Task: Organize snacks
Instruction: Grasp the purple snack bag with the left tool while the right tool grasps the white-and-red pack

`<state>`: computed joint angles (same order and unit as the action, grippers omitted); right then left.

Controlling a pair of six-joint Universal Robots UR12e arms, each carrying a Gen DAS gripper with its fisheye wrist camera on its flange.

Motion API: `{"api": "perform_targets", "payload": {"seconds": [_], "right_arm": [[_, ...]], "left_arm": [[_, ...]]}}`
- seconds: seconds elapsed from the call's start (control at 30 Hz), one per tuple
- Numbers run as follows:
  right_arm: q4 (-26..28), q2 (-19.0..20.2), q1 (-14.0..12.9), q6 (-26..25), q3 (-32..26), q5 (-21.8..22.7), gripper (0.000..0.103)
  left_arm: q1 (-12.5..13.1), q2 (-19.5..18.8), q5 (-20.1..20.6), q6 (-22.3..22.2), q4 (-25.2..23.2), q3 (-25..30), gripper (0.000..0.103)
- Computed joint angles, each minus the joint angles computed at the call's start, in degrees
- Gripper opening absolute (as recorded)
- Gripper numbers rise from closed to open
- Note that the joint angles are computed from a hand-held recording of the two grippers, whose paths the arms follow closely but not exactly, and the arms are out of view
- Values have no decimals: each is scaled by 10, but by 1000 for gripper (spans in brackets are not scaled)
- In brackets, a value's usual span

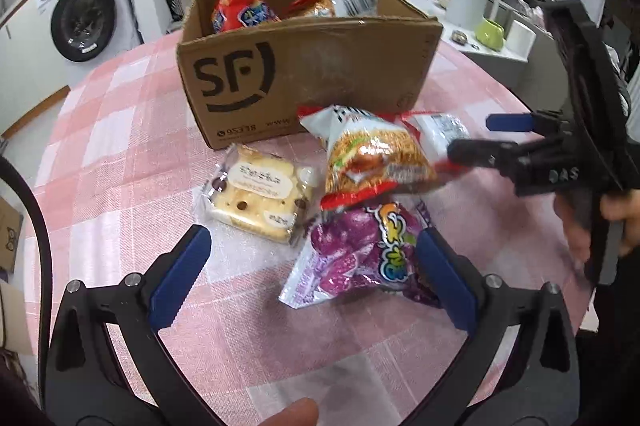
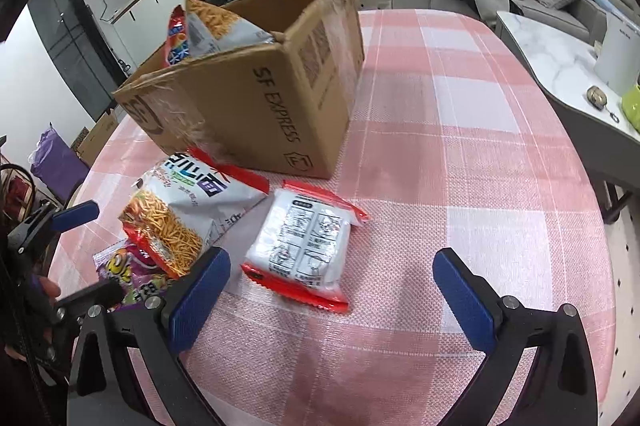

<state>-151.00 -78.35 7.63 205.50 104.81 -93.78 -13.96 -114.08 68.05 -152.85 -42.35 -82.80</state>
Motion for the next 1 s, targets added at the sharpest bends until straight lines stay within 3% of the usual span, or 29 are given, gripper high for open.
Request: {"api": "perform_targets", "payload": {"seconds": [0.2,0.6,0.87,1.0], "right_arm": [[23,8,3,-2,-8,-15,103],[11,20,21,-8,-20,-59,102],[19,13,17,-12,-14,-62,102],[-5,11,12,-19,-5,-27,77]], "left_arm": [[0,-4,-19,39,-50,8,102],[1,-10,-46,61,-101,19,102],[3,-11,-49,61,-105,21,102],[5,-13,-55,58,-107,21,102]]}}
